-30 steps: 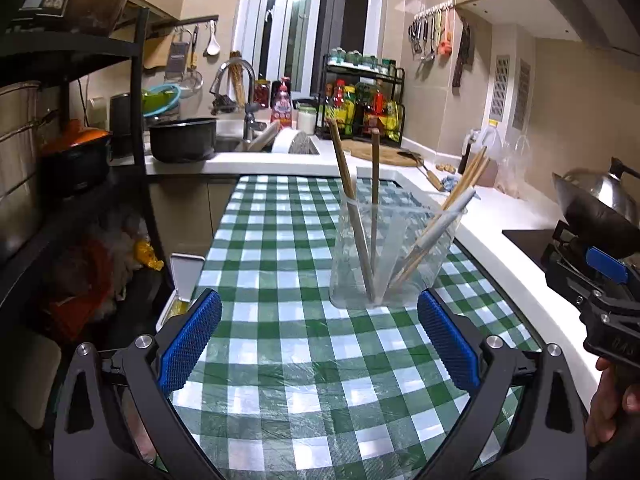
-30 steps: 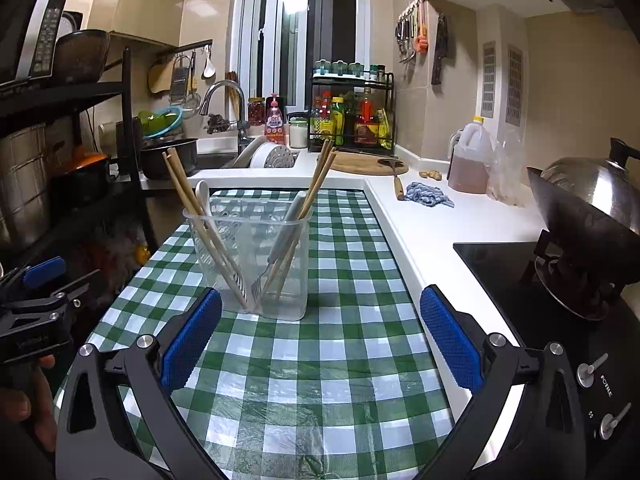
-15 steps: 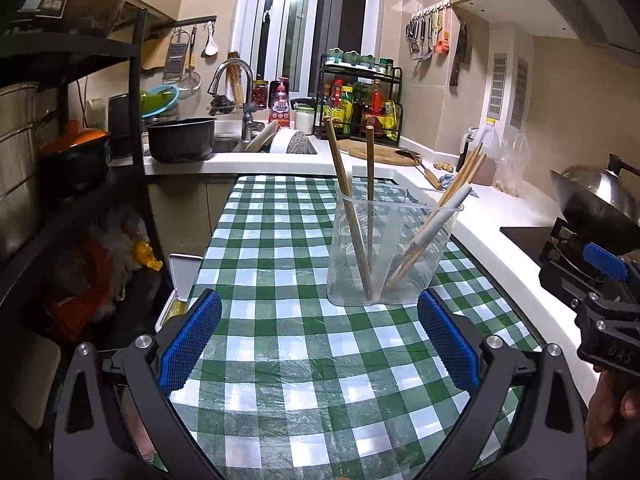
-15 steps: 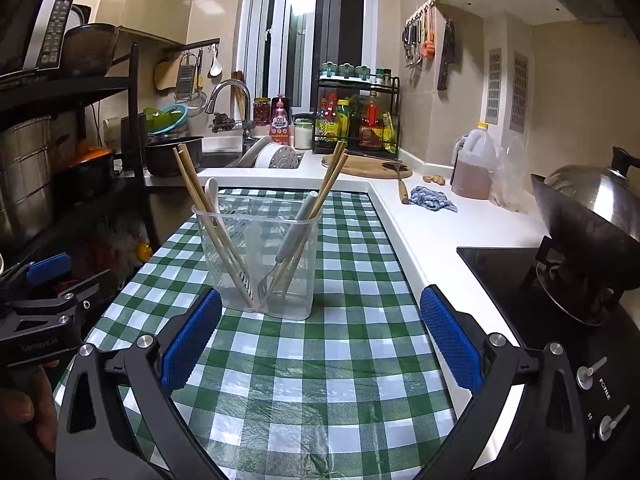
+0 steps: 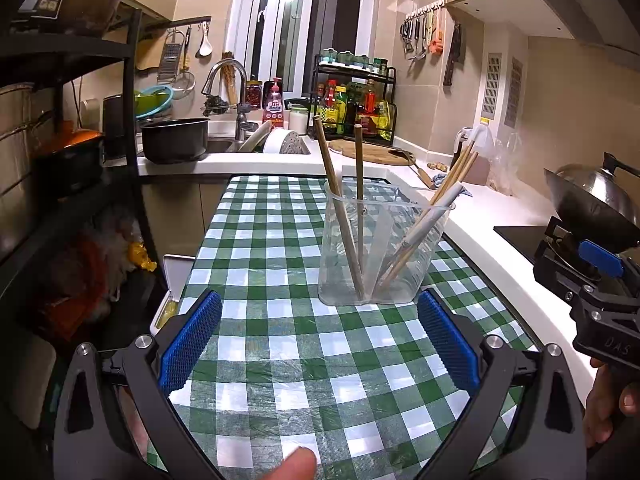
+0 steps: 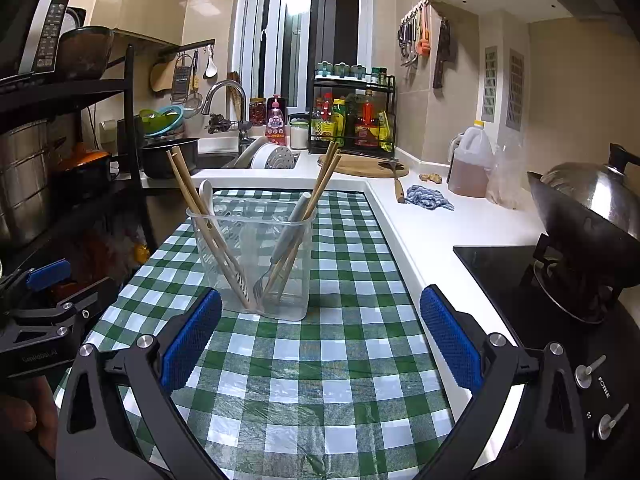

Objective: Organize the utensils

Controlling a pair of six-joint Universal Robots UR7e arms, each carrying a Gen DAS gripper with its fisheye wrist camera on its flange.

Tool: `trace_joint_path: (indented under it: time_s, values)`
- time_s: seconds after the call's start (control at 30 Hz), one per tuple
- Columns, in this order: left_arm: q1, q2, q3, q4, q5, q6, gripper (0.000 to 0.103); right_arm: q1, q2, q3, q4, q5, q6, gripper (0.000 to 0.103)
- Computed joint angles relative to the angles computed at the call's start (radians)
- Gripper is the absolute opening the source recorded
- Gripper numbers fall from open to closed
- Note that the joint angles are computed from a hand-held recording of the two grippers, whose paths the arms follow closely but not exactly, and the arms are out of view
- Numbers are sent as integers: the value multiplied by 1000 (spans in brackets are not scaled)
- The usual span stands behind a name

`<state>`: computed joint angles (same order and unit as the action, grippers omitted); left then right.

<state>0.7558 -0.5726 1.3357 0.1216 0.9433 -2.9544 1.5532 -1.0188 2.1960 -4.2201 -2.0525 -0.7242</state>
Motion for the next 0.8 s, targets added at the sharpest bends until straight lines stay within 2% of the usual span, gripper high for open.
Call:
trace_joint_path:
  time_s: [0.8]
  values:
    - [-11, -9, 21, -36, -3, 29, 95, -2, -3, 0, 2, 1, -2, 98]
